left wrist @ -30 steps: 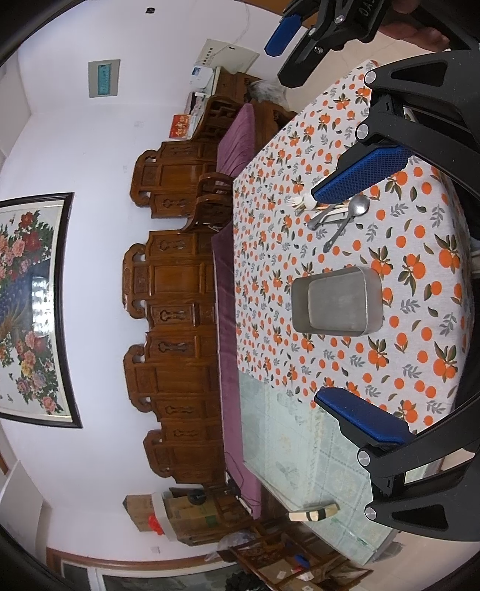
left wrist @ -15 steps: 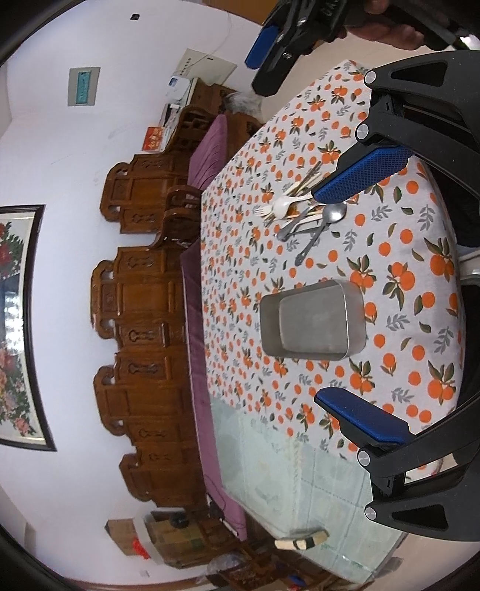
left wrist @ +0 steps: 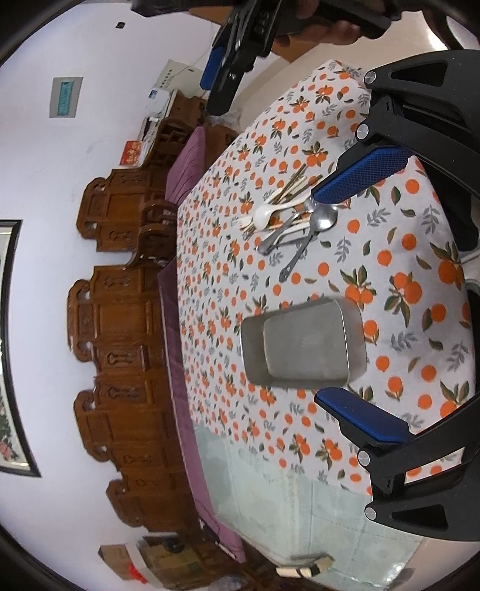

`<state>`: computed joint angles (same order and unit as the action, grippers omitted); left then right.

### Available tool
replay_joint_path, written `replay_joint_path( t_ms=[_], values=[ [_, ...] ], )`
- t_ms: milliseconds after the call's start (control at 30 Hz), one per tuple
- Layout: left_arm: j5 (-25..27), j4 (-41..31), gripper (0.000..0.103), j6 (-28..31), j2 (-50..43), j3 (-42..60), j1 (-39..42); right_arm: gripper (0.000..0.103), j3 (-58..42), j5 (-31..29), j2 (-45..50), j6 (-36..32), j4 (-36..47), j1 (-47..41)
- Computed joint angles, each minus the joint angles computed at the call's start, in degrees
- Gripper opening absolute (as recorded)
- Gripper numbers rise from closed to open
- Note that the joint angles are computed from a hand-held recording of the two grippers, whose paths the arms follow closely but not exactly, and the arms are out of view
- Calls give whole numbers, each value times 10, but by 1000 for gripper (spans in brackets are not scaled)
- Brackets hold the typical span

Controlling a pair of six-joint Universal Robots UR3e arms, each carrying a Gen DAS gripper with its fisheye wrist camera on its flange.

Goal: Organize utensils
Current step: 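Move the left gripper down to the smiley-face metal spoon and grasp it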

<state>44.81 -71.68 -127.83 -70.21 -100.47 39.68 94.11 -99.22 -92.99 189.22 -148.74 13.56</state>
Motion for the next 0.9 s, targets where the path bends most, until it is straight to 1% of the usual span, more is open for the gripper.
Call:
replay_joint_path(
  t_ms=[100, 167, 233, 367, 433, 500, 567, 633, 700, 900],
  values=[
    [24, 48, 96, -29, -20, -4, -42, 96, 43, 32, -19, -11, -6, -46],
    [37, 56, 96, -38, -42, 5, -75, 95, 83, 55, -33, -16, -12, -81],
    [53, 76, 96, -56, -65, 9, -108, 94, 120, 70, -39, -18, -29, -104],
    [87, 127, 96, -92, -108, 8, -171, 93, 154, 87, -32, -33, -44, -130],
    [103, 149, 93, -112, -134, 12, -202, 92, 165, 96, -24, -38, -52, -138],
    [130, 164, 86, -136, -172, 31, -238, 91, 180, 106, -12, -49, -70, -146],
    [158, 193, 82, -157, -208, 43, -275, 90, 185, 108, -5, -52, -69, -150],
    [175, 210, 79, -171, -235, 53, -297, 88, 192, 119, -2, -56, -70, -161],
    [200, 226, 74, -191, -271, 71, -322, 88, 200, 128, -3, -58, -72, -173],
    [254, 271, 67, -246, -374, 122, -369, 88, 199, 133, -4, -60, -60, -185]
  ],
)
